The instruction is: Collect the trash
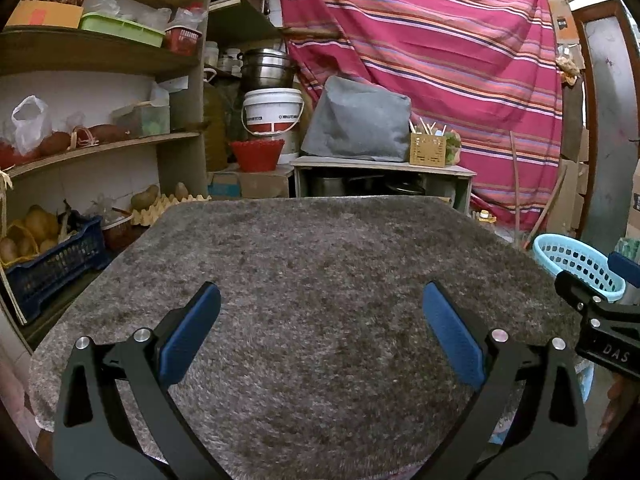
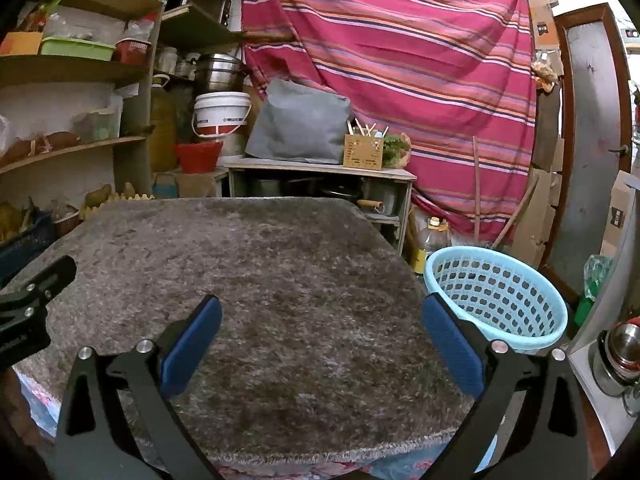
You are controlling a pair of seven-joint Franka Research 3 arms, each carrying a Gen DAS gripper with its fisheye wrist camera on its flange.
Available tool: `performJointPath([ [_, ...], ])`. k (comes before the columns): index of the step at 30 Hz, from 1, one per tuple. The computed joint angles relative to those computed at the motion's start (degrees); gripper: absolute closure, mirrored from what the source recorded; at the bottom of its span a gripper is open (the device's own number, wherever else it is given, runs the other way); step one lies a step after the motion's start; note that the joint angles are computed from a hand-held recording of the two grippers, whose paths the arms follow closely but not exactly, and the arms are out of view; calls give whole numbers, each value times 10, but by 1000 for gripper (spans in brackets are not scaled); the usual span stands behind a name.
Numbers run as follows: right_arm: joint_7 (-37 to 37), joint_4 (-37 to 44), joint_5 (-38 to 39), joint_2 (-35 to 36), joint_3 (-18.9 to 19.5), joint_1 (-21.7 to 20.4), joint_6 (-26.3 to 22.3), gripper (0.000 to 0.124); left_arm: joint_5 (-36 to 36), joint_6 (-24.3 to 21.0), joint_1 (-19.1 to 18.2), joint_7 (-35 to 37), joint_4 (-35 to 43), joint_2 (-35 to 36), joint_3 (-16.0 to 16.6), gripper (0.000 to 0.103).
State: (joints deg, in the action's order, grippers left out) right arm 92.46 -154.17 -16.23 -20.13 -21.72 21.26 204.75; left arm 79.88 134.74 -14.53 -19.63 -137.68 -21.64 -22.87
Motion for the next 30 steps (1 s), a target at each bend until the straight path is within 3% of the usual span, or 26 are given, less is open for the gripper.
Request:
performJointPath([
  [23,17,6,-20,8,6,-10,7,25,-4,-18,-2,7,4,5,0,5],
  [30,27,8,-38,7,-10,1,3,25,-6,-28,-5,9,4,5,-2,5],
])
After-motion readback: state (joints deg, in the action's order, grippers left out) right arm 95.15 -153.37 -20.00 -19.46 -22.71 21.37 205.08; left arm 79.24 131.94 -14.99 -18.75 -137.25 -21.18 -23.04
